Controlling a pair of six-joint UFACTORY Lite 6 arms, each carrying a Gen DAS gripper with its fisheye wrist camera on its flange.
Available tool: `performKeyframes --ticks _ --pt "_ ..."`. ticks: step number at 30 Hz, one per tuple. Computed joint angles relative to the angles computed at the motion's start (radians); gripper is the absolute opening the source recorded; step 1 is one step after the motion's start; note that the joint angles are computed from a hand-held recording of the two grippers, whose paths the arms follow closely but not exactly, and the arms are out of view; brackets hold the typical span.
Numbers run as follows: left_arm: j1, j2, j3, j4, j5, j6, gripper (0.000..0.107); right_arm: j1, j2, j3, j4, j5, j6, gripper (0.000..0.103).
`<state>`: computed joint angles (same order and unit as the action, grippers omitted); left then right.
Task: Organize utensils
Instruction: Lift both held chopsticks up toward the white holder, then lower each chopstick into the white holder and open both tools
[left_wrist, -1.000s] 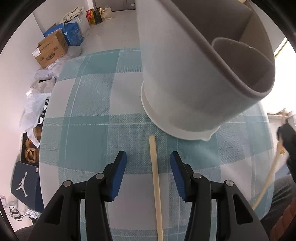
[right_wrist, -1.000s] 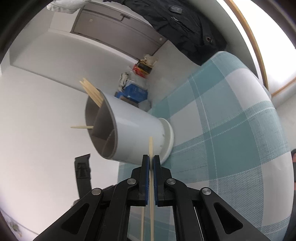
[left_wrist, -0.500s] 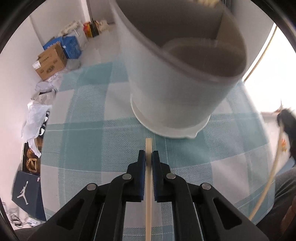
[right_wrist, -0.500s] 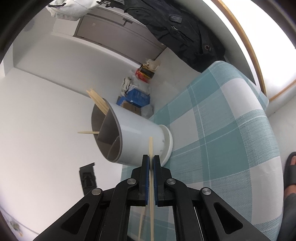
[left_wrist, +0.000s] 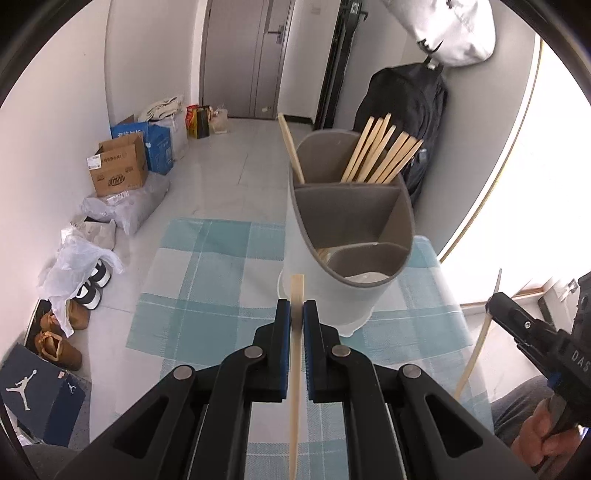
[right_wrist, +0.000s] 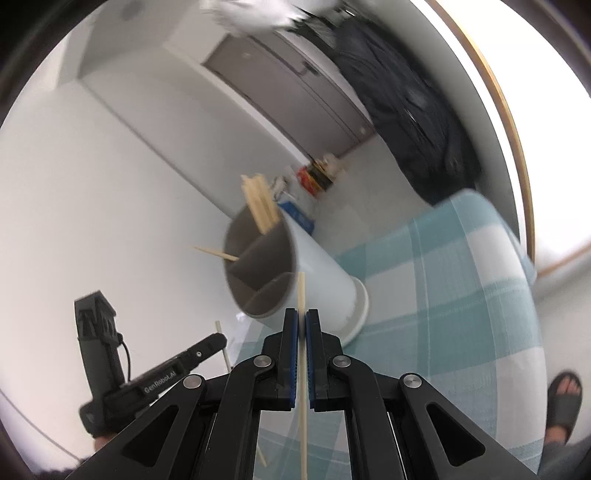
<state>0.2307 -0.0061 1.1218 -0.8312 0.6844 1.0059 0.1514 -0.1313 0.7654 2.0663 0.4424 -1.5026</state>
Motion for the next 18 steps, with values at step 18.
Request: performKeyframes --ticks 18 --pt "0.083 -0.018 0.080 -0.084 0.204 0.115 0.002 0.208 -0.041 0.153 0.245 -0.276 -0.317 0.003"
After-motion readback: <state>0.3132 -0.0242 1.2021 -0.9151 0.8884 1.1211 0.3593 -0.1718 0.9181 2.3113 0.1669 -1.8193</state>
